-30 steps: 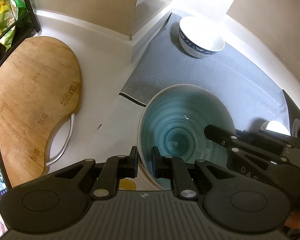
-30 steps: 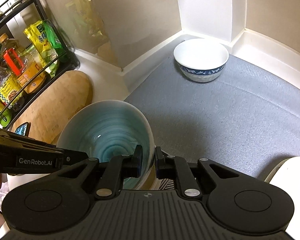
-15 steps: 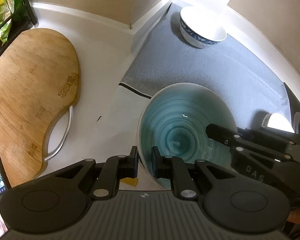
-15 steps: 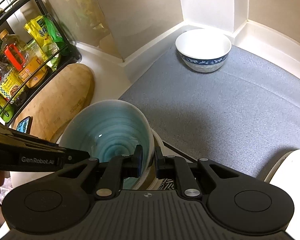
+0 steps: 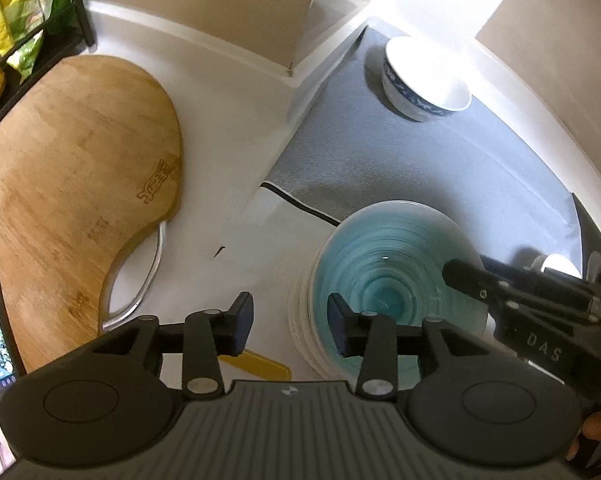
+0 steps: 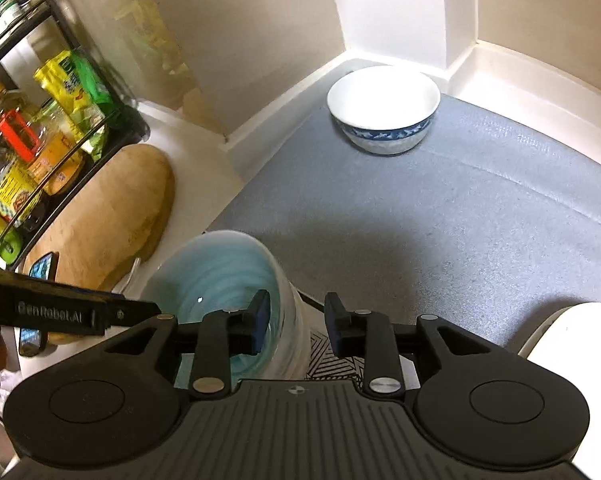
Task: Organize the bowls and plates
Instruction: 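Lower the teal bowl into the cream bowl and open both grippers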
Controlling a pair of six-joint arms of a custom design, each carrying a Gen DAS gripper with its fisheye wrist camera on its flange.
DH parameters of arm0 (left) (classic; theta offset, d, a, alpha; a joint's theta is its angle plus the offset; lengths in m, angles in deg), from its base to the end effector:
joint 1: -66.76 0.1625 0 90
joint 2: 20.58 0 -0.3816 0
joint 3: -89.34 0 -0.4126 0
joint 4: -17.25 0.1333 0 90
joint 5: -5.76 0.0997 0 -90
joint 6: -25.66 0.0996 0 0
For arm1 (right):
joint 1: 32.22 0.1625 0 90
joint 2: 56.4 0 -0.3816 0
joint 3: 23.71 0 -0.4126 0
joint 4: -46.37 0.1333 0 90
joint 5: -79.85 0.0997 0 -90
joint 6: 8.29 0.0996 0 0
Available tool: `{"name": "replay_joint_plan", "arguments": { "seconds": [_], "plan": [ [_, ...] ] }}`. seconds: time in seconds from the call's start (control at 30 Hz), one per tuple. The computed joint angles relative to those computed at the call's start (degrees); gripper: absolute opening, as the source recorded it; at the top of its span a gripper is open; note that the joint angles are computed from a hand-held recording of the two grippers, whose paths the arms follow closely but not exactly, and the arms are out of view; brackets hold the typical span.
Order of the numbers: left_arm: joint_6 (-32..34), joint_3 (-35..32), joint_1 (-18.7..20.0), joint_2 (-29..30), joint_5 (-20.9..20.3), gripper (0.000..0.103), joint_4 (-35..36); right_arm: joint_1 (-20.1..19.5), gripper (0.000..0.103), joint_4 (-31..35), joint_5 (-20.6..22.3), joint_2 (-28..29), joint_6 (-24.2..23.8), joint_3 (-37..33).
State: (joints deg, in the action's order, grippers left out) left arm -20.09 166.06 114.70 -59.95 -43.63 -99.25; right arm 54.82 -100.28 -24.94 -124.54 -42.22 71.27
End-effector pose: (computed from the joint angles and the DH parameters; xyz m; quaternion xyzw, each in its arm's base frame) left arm -0.3263 -0.6574 0.0612 0.0027 0.9342 -0.1757 0.3104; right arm 0.0744 -0.6493 0.2964 0.2240 -0.9324 0.2026 0.1987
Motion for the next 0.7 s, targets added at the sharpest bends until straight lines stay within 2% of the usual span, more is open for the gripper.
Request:
{"name": "replay_joint_plan", "arguments": {
  "seconds": [0.03,0.07,0.17,0.3,0.37,0.43,0.5,0.7],
  "plan": [
    [-0.1,0.0,0.0,0.0,0.1,0.053,-0.1,-0.2,0.014,-0.1,0.9,-0.3,-0.3,0.3],
    [0.0,0.1,-0.1,0.1,0.4,0.055,-0.2,-0.6,0.011,0.5,2.2,-0.6,-0.2,0.5],
    [0.5,0.2,-0.2,0.3,0.5,0.056,-0.9,-1.0,0.01,0.2,3.3,-0.7,-0.2,0.7],
    [1.1,0.2,-0.3,0.5,0.4,0.061,-1.4,-1.8,0.008,2.6,4.7,-0.2,2.8,-0.6],
    [1.5,0.1,-0.3,0.7,0.4,0.066,-1.6,-1.7,0.008,2.9,4.5,-0.2,2.9,-0.7],
    [1.7,0.1,-0.3,0.8,0.7,0.079,-2.0,-1.6,0.01,3.8,4.2,-0.2,3.8,-1.0],
    [2.2,0.3,-0.4,0.8,1.4,0.084,-3.2,-1.3,0.012,3.9,3.9,-0.3,4.0,-1.2],
    [2.7,-1.5,-0.2,2.0,1.6,0.085,-3.7,-0.9,0.012,2.8,3.6,-0.4,2.9,-1.0]
  ]
}}
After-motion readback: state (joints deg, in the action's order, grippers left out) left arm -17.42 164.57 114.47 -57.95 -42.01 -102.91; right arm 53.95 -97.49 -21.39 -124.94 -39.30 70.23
